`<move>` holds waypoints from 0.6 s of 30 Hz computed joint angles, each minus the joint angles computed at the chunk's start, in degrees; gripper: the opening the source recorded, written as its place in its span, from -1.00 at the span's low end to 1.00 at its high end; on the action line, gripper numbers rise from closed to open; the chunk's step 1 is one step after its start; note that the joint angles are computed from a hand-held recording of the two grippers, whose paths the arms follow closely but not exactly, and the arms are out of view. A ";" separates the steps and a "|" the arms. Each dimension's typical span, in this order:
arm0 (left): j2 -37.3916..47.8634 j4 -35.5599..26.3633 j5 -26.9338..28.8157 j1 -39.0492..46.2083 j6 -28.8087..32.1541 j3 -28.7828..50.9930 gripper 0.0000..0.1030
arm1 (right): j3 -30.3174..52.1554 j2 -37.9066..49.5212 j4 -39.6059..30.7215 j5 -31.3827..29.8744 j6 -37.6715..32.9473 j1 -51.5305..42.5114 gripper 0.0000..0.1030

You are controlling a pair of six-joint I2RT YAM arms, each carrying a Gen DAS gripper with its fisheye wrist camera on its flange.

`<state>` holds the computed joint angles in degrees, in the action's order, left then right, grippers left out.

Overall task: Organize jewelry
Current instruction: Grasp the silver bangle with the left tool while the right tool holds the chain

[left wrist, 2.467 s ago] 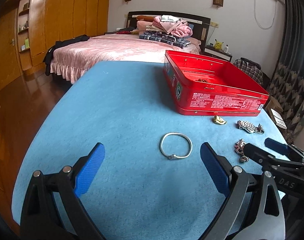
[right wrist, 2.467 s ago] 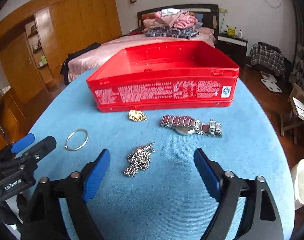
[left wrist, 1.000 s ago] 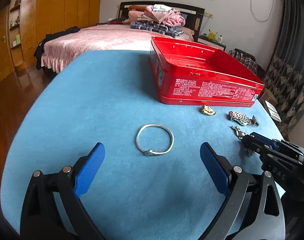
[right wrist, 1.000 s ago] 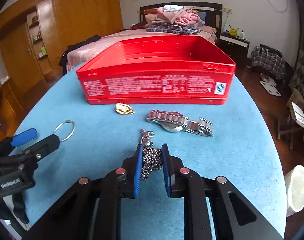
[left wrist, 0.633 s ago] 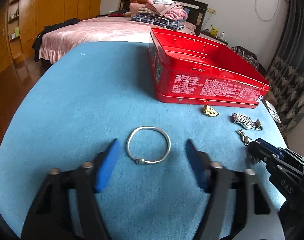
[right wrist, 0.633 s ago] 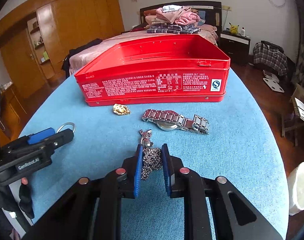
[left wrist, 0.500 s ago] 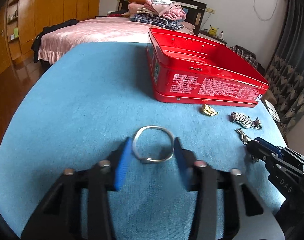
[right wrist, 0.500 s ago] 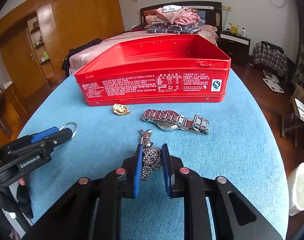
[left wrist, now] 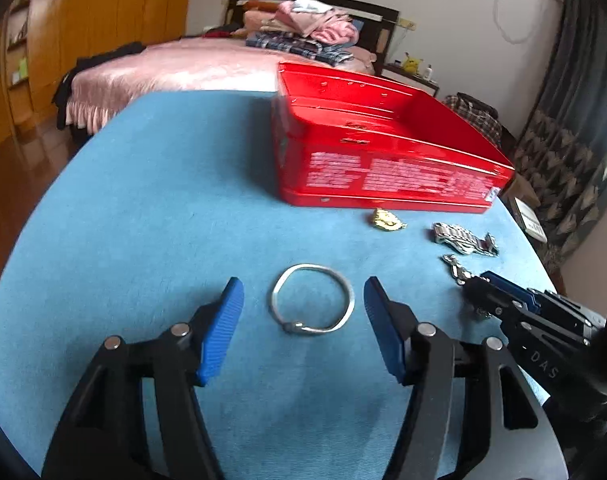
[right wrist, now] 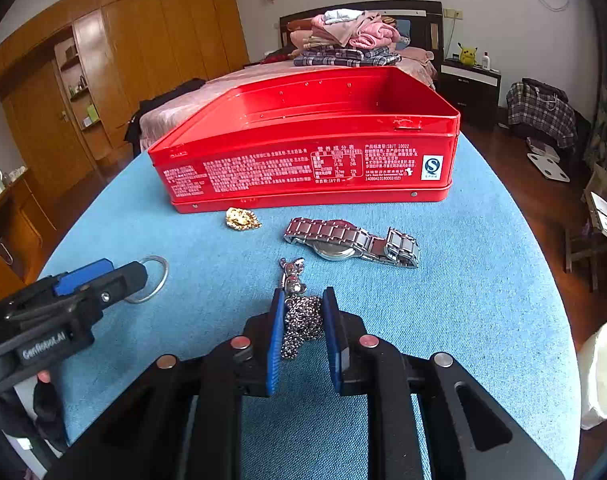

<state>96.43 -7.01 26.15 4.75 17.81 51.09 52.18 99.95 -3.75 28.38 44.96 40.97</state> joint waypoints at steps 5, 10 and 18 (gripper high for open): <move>0.02 1.42 -3.78 -2.43 1.16 -1.48 -0.08 | -0.33 -0.18 0.38 -0.23 0.05 -0.11 -0.63; 0.99 1.73 -2.43 -1.32 0.06 -0.88 -0.75 | 0.01 0.06 0.12 -0.05 0.15 0.06 -0.63; -0.69 1.17 0.30 -1.04 -0.21 -1.97 0.18 | -0.12 0.04 0.48 -0.18 0.55 0.30 -0.62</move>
<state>95.74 -5.84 26.45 3.71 17.60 49.12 52.06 99.99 -3.27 28.19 45.52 41.27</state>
